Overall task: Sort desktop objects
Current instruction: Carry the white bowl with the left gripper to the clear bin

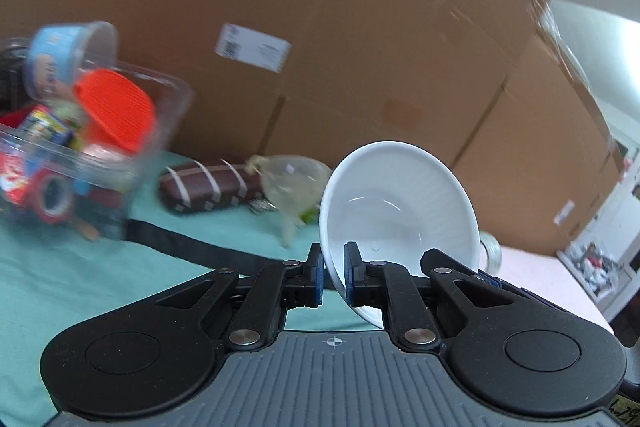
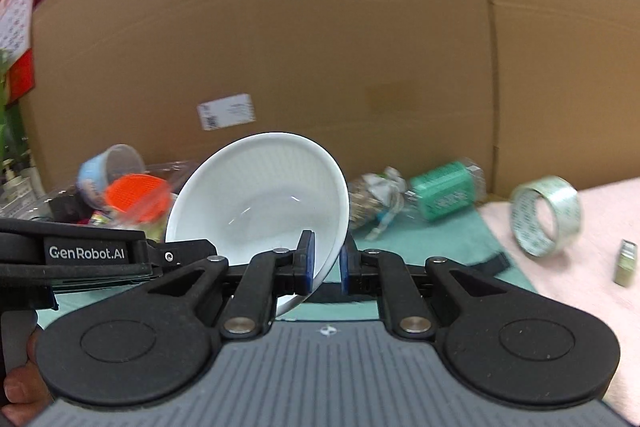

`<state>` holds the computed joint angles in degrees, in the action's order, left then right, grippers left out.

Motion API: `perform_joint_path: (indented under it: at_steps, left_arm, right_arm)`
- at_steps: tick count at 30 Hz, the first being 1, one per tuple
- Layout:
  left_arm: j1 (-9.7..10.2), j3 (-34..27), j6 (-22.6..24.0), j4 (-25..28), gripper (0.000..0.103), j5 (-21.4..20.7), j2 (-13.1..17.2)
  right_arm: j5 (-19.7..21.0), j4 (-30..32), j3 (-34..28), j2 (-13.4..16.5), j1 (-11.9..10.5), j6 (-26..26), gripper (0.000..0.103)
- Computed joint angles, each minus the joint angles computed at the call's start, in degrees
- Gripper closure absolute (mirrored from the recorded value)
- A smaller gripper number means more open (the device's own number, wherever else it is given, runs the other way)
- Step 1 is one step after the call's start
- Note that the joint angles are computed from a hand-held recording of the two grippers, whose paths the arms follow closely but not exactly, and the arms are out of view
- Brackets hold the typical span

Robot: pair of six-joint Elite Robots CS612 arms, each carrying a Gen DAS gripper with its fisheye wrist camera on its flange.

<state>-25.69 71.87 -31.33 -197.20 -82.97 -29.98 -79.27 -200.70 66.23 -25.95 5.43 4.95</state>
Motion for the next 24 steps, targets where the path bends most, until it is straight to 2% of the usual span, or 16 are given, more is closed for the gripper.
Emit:
perform_joint_path:
  at_steps: [12,19,24]
  left_arm:
    - [3.95,7.83,-2.71,-7.85,0.093,9.03,-3.93]
    - [6.5,10.02,-2.29,-9.07,0.089,13.44,-5.51]
    - [8.59,10.4,-3.04,-6.95,0.089,15.11,-6.27]
  right_arm:
    - [8.39,6.7,-12.85,4.79,4.42,-3.62,0.087]
    - [12.89,15.53,-24.98,9.85,6.58,-2.15,0.087]
    - [14.69,22.7,-33.66,13.68,8.14,-2.66,0.086]
